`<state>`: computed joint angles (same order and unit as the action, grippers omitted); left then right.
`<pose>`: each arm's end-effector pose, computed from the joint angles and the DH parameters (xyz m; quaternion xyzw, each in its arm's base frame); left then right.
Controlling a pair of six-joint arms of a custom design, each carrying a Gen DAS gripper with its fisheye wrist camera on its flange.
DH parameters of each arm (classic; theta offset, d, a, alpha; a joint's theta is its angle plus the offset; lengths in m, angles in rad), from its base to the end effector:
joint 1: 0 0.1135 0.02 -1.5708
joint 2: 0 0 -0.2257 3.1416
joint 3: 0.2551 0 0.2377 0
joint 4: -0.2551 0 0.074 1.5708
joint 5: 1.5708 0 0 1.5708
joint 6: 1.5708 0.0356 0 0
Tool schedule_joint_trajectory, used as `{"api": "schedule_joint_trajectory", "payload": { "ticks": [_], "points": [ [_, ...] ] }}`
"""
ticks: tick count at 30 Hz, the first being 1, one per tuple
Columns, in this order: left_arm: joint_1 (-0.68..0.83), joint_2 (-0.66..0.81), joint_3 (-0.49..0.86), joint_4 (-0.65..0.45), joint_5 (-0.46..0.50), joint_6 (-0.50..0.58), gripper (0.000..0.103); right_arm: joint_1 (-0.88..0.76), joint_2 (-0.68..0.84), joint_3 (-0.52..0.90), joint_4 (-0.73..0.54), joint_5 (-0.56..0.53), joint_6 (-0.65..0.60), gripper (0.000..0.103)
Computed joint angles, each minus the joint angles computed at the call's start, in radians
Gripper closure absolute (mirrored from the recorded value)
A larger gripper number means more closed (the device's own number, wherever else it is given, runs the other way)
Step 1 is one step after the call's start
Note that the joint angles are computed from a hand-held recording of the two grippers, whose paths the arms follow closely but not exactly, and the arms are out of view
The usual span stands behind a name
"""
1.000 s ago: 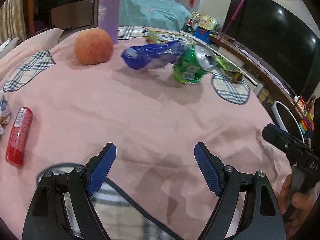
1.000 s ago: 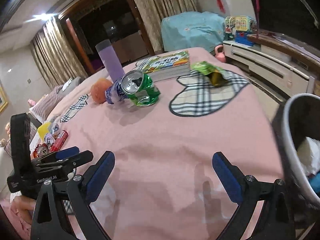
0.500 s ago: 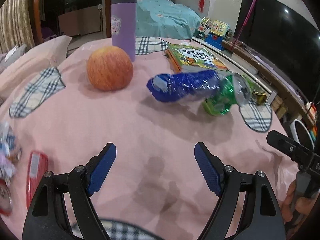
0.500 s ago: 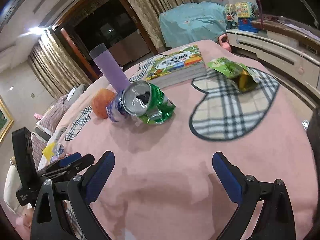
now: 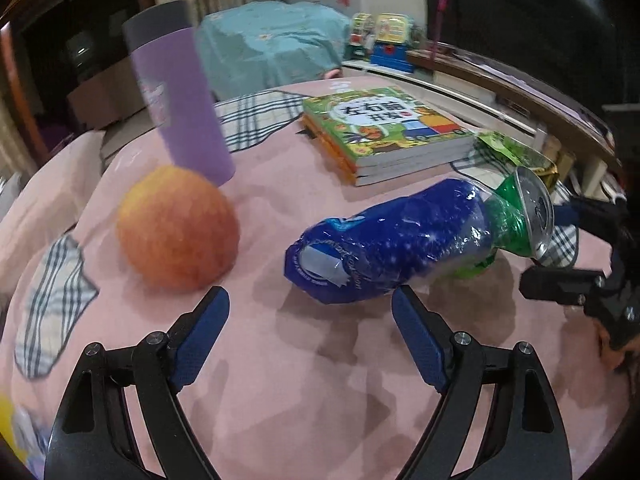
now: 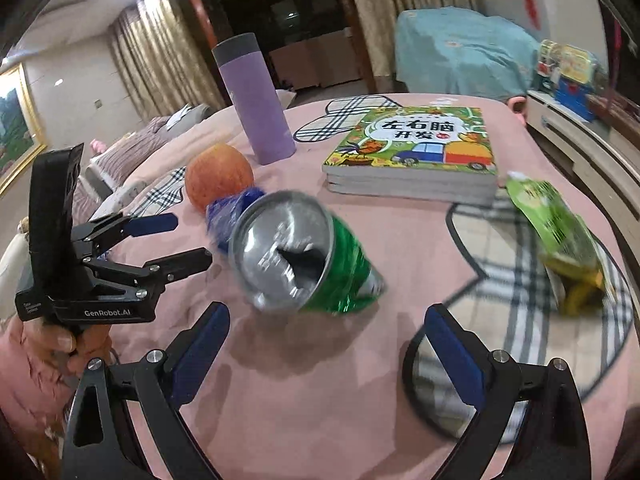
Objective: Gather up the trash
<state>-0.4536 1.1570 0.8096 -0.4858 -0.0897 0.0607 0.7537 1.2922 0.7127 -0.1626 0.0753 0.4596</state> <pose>0.2167 -0.1021 0.2172 0.2214 0.9053 -0.0293 0.3614 0.1943 0.1787 0.1807 -0.1190 0.9071 0.2011 0.3502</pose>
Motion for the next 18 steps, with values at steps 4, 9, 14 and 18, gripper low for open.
{"api": "schedule_joint_trajectory", "payload": {
  "ticks": [4,9,14,18],
  "points": [
    [0.015,0.049,0.016,0.027,0.048,0.053,0.017,-0.047,0.016,0.000,0.045,-0.090,-0.033,0.005],
    [0.010,0.067,0.011,0.039,0.092,0.056,0.048,-0.058,0.001,-0.020,0.083,-0.122,-0.025,0.025],
    [0.000,0.051,0.005,-0.009,0.125,0.027,0.098,-0.024,-0.027,-0.024,0.056,-0.064,-0.013,0.037],
    [-0.024,-0.050,-0.042,-0.049,0.136,0.002,0.100,0.002,-0.091,-0.046,0.013,-0.035,0.032,0.048]
  ]
}}
